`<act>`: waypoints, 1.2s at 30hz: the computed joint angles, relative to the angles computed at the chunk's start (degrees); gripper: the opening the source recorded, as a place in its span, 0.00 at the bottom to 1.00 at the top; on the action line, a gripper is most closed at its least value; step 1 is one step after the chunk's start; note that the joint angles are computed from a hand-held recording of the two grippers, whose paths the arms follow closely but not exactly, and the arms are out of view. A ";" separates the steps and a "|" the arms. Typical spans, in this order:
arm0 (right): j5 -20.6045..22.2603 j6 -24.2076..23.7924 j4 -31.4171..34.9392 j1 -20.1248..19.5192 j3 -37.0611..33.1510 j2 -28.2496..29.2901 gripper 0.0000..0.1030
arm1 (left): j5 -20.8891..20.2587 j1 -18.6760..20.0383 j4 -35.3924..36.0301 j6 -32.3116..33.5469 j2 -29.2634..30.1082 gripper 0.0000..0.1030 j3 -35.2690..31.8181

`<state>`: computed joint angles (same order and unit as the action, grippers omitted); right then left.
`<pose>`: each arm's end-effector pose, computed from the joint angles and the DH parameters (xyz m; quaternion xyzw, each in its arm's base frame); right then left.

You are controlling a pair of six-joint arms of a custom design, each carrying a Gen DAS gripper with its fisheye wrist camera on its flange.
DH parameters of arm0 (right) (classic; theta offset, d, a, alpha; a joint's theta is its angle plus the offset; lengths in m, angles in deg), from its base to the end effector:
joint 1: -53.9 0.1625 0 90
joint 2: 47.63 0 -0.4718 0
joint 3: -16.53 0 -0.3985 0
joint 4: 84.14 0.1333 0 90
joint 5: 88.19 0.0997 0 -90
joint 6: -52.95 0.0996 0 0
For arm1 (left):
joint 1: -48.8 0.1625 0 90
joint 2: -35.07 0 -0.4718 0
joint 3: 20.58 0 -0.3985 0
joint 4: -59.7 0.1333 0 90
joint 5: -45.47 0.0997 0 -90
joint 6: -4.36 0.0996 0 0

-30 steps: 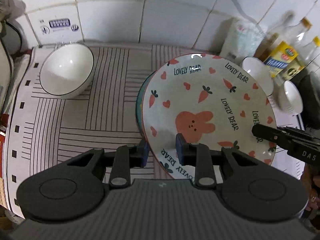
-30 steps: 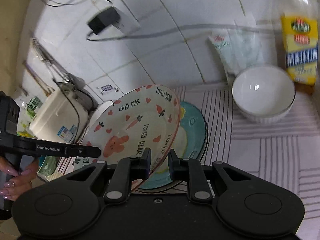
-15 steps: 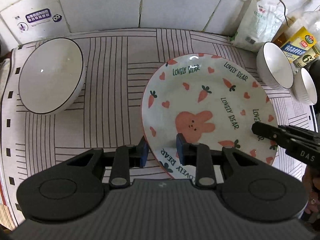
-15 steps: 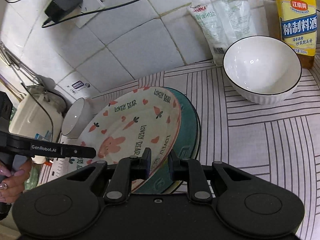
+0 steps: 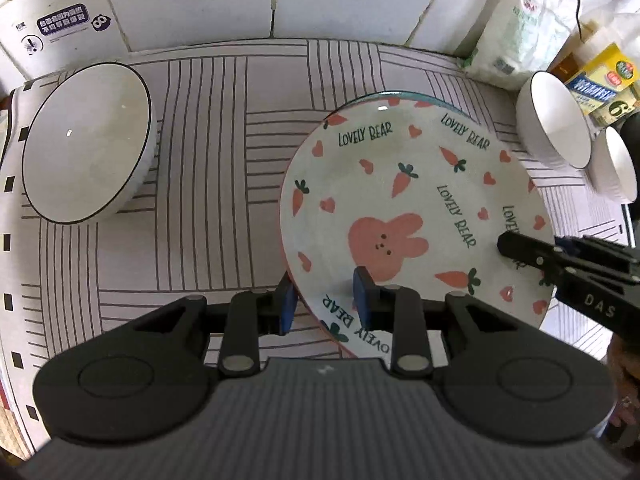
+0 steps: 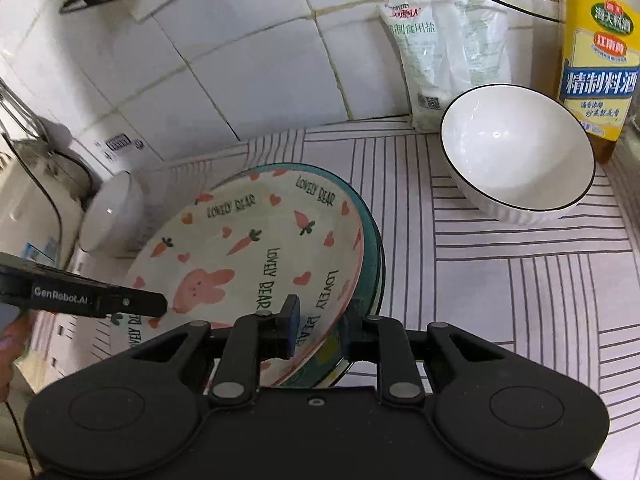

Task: Organize plates and bowls
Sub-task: 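Lower the pink bunny plate onto the blue plate and open the right gripper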

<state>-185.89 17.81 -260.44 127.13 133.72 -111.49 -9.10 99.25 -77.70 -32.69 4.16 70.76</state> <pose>-0.0534 -0.5930 0.2379 0.1339 -0.9475 0.2264 0.1818 -0.2859 -0.6462 -0.0433 0.0552 0.9455 -0.1025 0.3042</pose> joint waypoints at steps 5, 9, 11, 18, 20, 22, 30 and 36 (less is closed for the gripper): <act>-8.73 -0.87 -5.51 4.01 0.59 2.14 0.34 | 0.29 -0.11 0.63 -0.68 0.21 0.27 0.34; -14.16 -4.03 -10.82 6.11 1.35 3.99 0.38 | 1.75 -0.69 0.81 -2.11 0.70 0.27 0.74; -16.56 -4.39 -11.26 6.88 1.07 4.48 0.37 | 0.75 -0.28 -0.12 -4.64 0.42 0.26 1.00; -22.04 -11.40 -18.33 8.09 1.97 7.13 0.33 | 1.17 -1.21 -0.08 -6.45 -0.19 0.25 2.11; -20.14 -10.36 -17.44 7.52 2.70 5.78 0.34 | 0.88 -1.71 -0.08 -6.65 -0.84 0.25 2.62; -16.11 -7.97 -16.01 6.39 4.15 3.31 0.33 | 1.28 -2.71 1.10 -6.11 -1.39 0.25 2.79; -15.54 -12.42 -24.18 6.35 10.59 -3.87 0.36 | 0.29 -7.19 7.62 -3.60 -2.28 0.36 0.13; -4.17 -14.12 -23.87 3.29 15.35 -12.91 0.48 | 0.51 -11.51 8.63 0.11 -1.93 0.49 -1.14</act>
<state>-190.06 3.69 -284.31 130.42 149.07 -124.40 -8.59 87.74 -69.07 -32.57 2.23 69.63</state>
